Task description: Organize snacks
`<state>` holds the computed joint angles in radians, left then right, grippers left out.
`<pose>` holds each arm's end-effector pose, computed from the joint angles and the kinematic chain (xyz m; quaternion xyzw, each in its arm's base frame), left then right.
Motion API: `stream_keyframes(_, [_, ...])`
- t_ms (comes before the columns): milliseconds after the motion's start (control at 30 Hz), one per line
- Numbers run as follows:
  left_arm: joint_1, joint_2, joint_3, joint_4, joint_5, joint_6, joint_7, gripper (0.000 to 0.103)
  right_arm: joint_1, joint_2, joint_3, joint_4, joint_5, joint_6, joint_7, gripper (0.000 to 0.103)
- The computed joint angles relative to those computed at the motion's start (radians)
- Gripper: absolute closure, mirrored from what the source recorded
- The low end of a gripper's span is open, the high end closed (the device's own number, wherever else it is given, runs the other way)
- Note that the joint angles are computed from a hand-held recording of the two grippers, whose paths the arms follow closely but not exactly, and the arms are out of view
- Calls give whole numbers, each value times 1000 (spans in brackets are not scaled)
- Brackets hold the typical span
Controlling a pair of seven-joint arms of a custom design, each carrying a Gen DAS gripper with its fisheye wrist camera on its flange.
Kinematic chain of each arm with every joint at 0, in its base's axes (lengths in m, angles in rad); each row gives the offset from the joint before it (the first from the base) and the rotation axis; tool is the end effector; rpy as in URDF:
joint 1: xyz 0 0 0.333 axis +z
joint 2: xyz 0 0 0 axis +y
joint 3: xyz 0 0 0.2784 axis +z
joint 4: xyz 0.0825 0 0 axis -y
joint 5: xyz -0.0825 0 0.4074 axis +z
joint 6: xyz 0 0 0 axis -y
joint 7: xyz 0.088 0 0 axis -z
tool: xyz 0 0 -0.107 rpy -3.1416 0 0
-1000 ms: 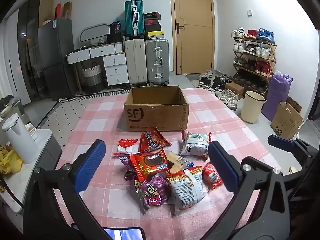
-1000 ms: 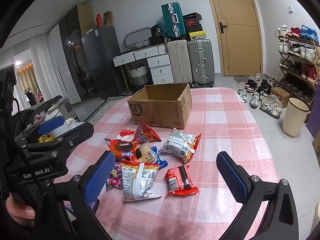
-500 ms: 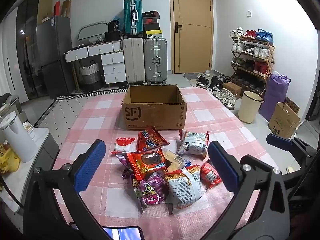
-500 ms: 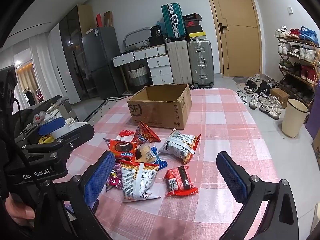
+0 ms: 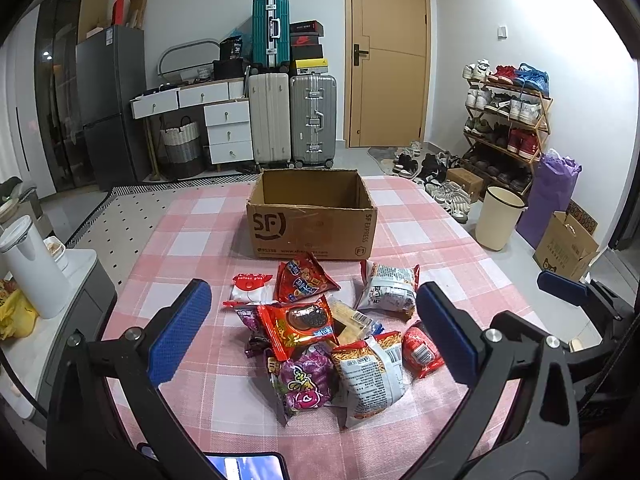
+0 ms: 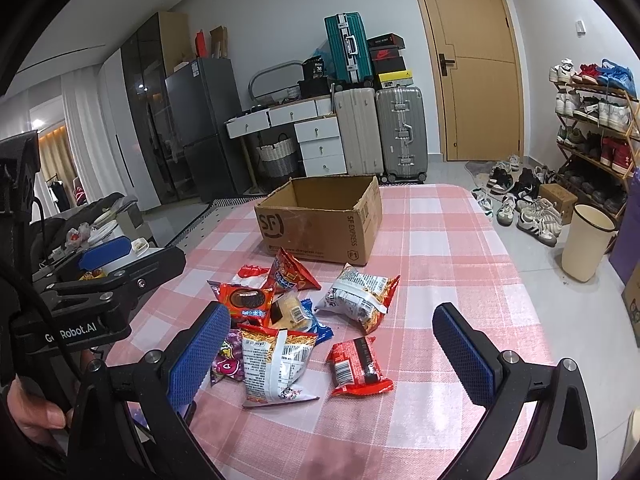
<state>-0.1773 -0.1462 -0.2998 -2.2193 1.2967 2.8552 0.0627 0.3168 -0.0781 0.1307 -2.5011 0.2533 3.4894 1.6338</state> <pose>0.4699 -0.3051 0.4422 -0.5767 0.6545 -0.3653 0.3250 0.4854 0.2002 0.3874 -0.6405 0.5786 -0.2389 0.4448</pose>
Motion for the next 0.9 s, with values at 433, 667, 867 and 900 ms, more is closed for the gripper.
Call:
stream_keyframes(433, [1,0,3,-3,-18,11,13,1,2,-4,3,-3,15,4,-16,0])
stream_keyframes(667, [4,3,2,0,-24,17,15,1,1,-3,4,-2,17,5,-20,0])
stream_keyframes(867, [3,2,1,-1,-30,16,23,1,3,-5,-3,-4,-2,6,-6,0])
stream_keyframes(900, [4,3,2,-1,-32,17,26,1,1,-6,0,-4,3,5,-11,0])
